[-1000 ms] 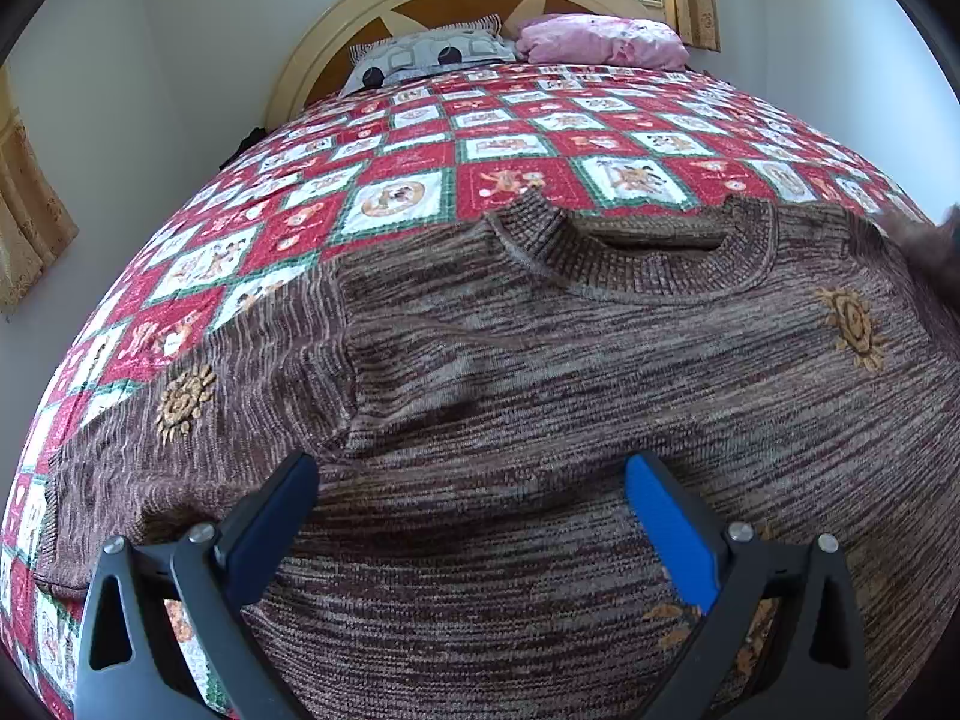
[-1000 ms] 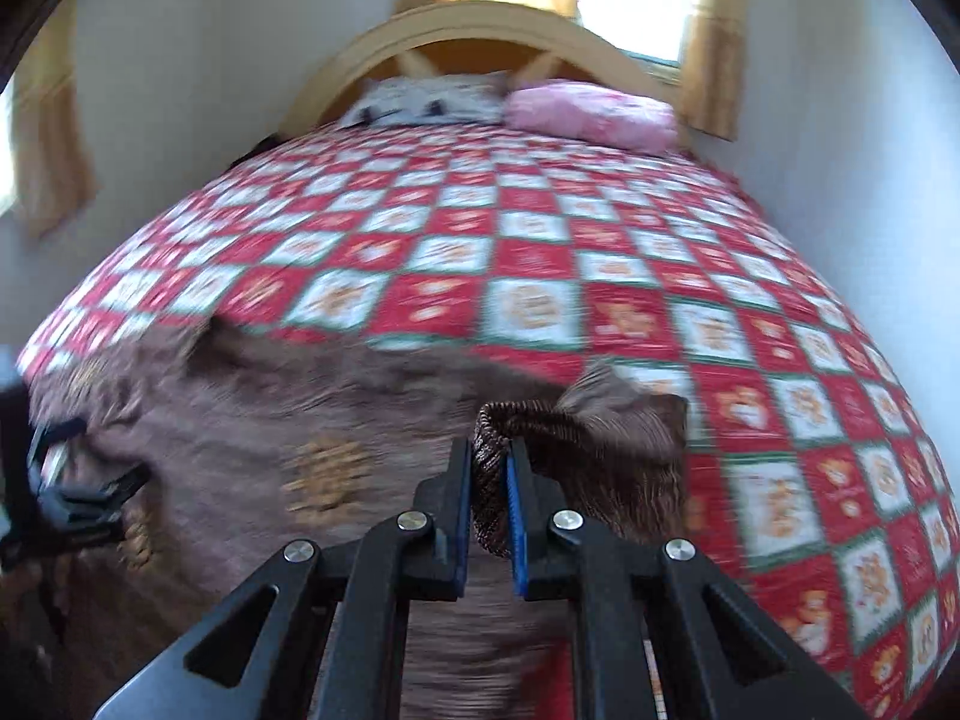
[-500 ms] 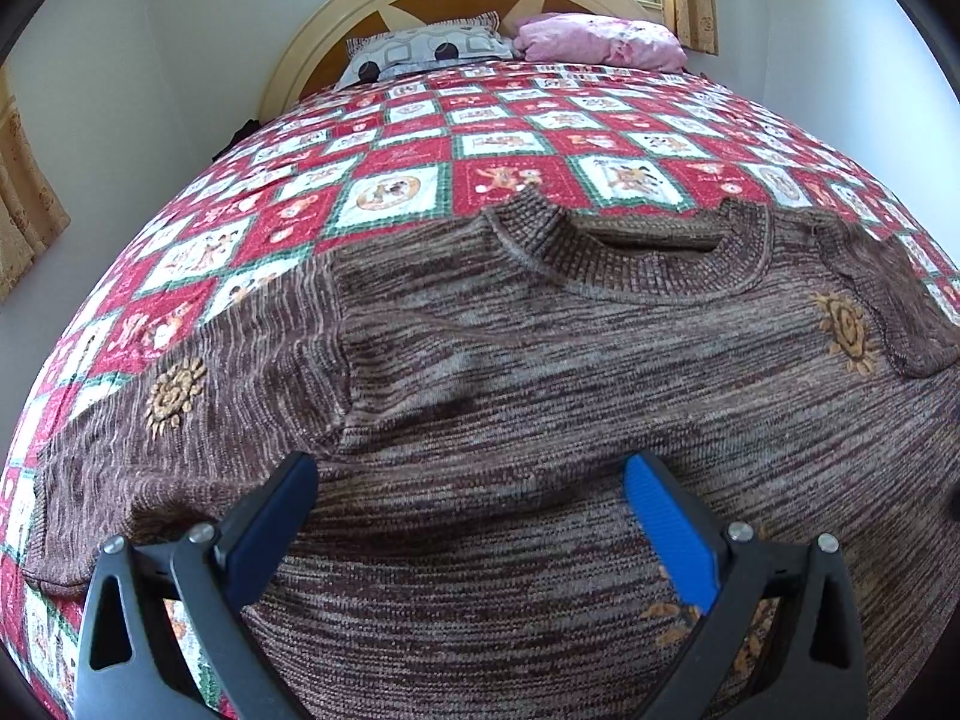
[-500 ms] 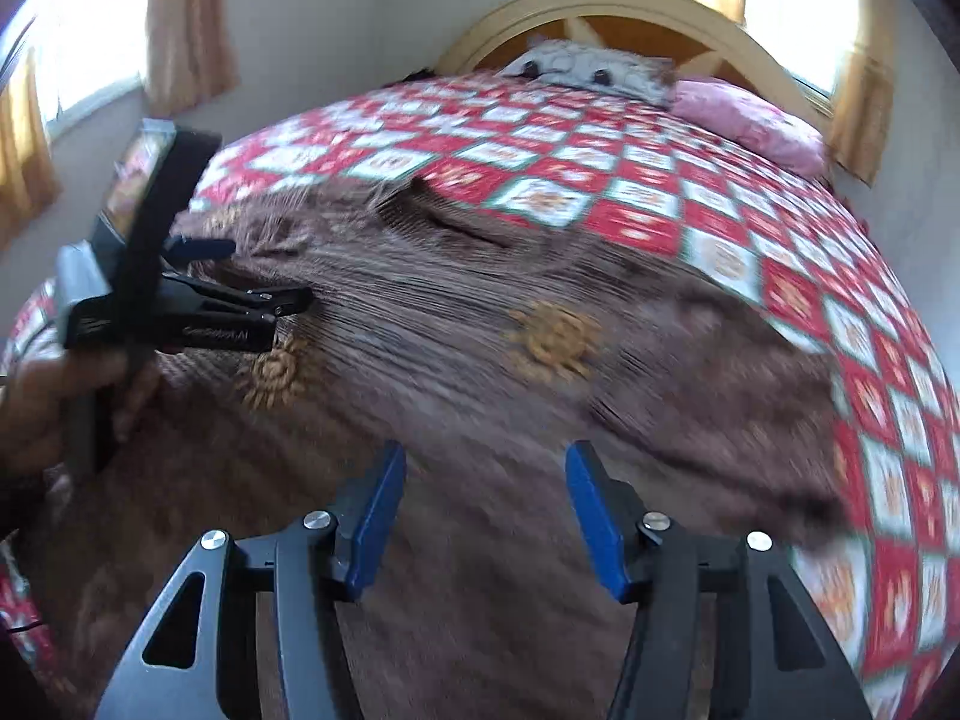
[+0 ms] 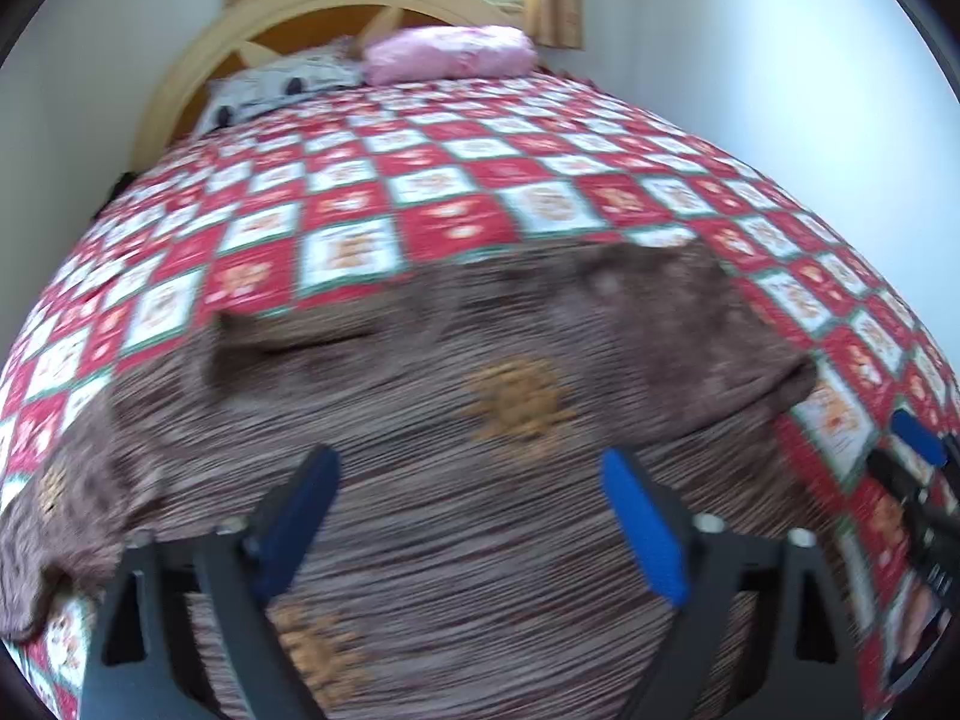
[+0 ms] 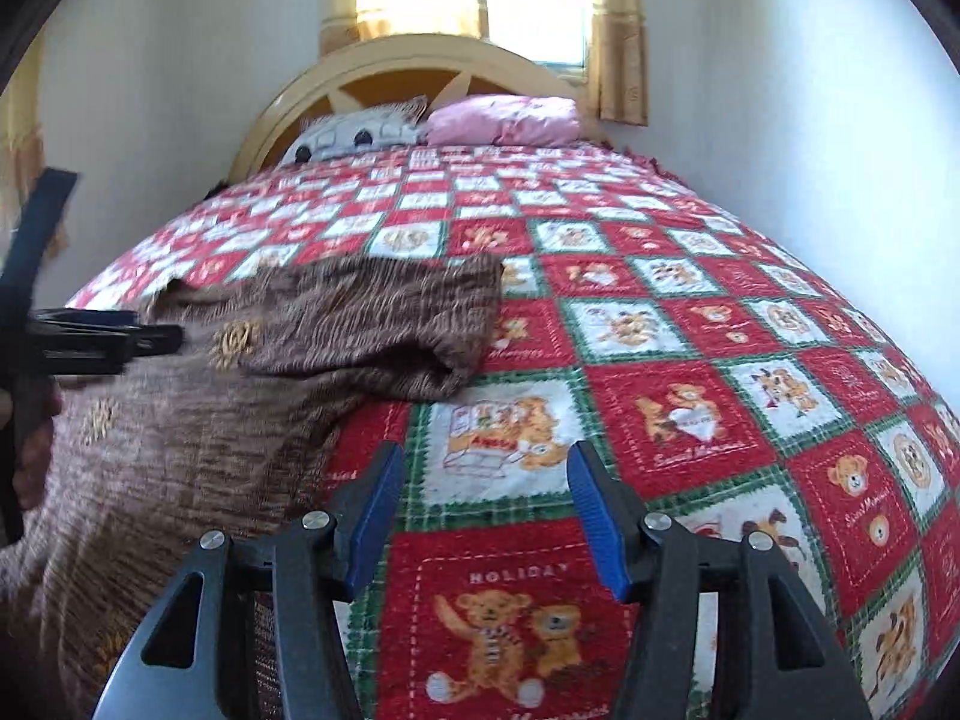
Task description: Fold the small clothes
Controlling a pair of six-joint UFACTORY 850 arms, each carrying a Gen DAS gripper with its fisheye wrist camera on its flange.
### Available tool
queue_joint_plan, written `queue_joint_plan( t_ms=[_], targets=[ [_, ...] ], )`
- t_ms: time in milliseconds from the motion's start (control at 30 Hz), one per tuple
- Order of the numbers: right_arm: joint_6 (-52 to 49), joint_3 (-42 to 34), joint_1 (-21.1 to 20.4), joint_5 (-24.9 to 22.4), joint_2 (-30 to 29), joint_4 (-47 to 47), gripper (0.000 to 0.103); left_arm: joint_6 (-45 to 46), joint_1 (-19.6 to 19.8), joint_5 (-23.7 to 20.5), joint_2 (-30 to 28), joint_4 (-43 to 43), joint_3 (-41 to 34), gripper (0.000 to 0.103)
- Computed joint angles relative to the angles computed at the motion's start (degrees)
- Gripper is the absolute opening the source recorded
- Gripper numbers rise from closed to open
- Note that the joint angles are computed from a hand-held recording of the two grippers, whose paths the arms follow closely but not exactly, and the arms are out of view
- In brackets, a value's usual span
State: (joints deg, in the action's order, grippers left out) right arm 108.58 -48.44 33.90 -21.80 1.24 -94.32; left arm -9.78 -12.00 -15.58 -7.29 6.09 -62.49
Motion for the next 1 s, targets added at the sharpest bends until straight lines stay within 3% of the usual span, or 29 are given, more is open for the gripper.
queue_joint_plan(
  t_ms=[100, 200, 267, 333, 367, 467, 733, 1000],
  targets=[
    [7.24, 1.17, 0.0, 0.61, 0.8, -7.0, 0.067, 5.27, -1.55, -2.51, -4.27, -7.99, -5.16, 0.074],
    [7.64, 1.34, 0.27, 0.39, 0.92, -7.69, 0.067, 2.15, -2.7, -4.86, -8.14, -7.06, -8.93, 0.072],
    [6.47, 1.25, 0.58, 0.06, 0.79, -7.03, 0.068, 1.64, -2.77, -6.85, -10.8, -8.41, -11.16, 0.06],
    [6.11, 1.27, 0.82, -0.3, 0.76, -7.11, 0.068, 0.77, -2.69, -5.95, -11.23, -9.4, -11.07, 0.057],
    [5.74, 1.21, 0.91, -0.39, 0.67, -6.96, 0.068, 1.67, -2.59, -5.08, -10.87, -11.11, -10.65, 0.042],
    [3.57, 0.78, 0.89, -0.34, 0.21, -5.21, 0.068, 6.44, -2.44, -4.85, -10.23, -16.63, -10.27, 0.01],
    [1.66, 0.42, 0.64, -0.52, -0.33, -3.08, 0.068, 21.01, -1.17, -3.35, -6.65, -29.83, -8.13, 0.008],
    [1.78, 0.6, 0.85, -1.19, -0.31, -3.3, 0.068, 30.5, 2.7, -2.57, -0.24, -36.49, -4.86, 0.008]
  ],
)
